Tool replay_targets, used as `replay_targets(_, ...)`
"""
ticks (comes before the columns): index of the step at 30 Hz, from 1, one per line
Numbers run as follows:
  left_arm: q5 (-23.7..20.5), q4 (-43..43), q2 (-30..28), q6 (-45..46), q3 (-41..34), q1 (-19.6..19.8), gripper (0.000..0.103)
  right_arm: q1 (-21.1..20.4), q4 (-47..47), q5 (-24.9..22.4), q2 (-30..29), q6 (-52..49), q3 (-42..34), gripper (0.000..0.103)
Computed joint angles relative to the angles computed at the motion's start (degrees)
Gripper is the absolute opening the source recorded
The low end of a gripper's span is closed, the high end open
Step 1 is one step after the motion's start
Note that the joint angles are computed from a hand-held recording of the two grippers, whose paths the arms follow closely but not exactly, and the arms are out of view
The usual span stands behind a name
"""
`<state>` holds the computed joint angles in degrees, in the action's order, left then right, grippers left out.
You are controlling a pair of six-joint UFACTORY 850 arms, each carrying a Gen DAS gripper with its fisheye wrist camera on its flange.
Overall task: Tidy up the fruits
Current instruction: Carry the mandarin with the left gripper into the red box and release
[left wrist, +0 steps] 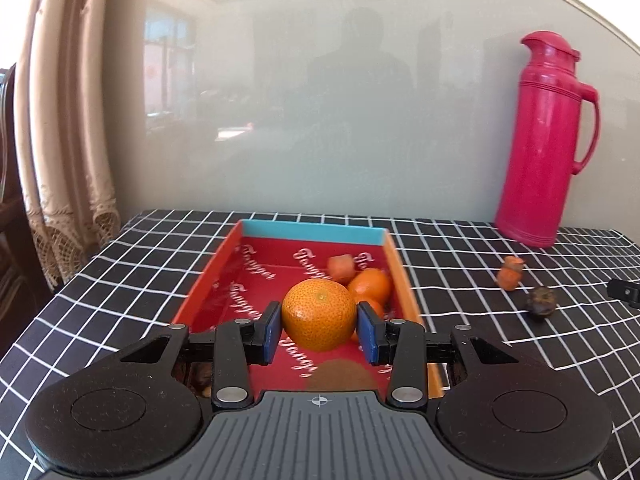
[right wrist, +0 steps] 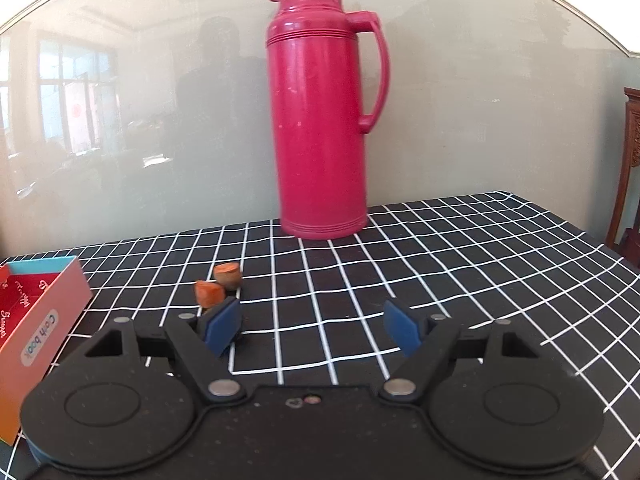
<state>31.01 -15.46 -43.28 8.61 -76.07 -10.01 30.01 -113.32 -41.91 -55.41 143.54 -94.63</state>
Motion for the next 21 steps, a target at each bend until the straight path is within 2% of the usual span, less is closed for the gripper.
replay_targets(14,-1.44,-6.78,-1.09,6.72,-0.54,1.22,0.040,0.83,0.09,1.45,-1.75,-1.33,-3.12,0.078)
replay_targets(15,-0.59,-7.38,-0.99,6.94,-0.27,1.11,0.040,0.81,0.15,1.33,-1.71,-1.39,-3.05,0.078)
replay_targets(17,1.01,-6.04,-0.56,4.95,0.46,1.07,0.047,0.69,0.39,1.21,-1.53,-1.38,-2.76,0.079)
replay_targets(19,2.98,-7.03,-0.42,5.50,0.91,0.67,0.076,0.55,0.30,0.96,-1.20,-0.80,-2.20,0.079)
replay_targets(21,4.88,-7.76,-0.36,6.49,1.29,0.24,0.088,0.39,0.34,0.80,-0.94,-0.60,-1.72,0.079)
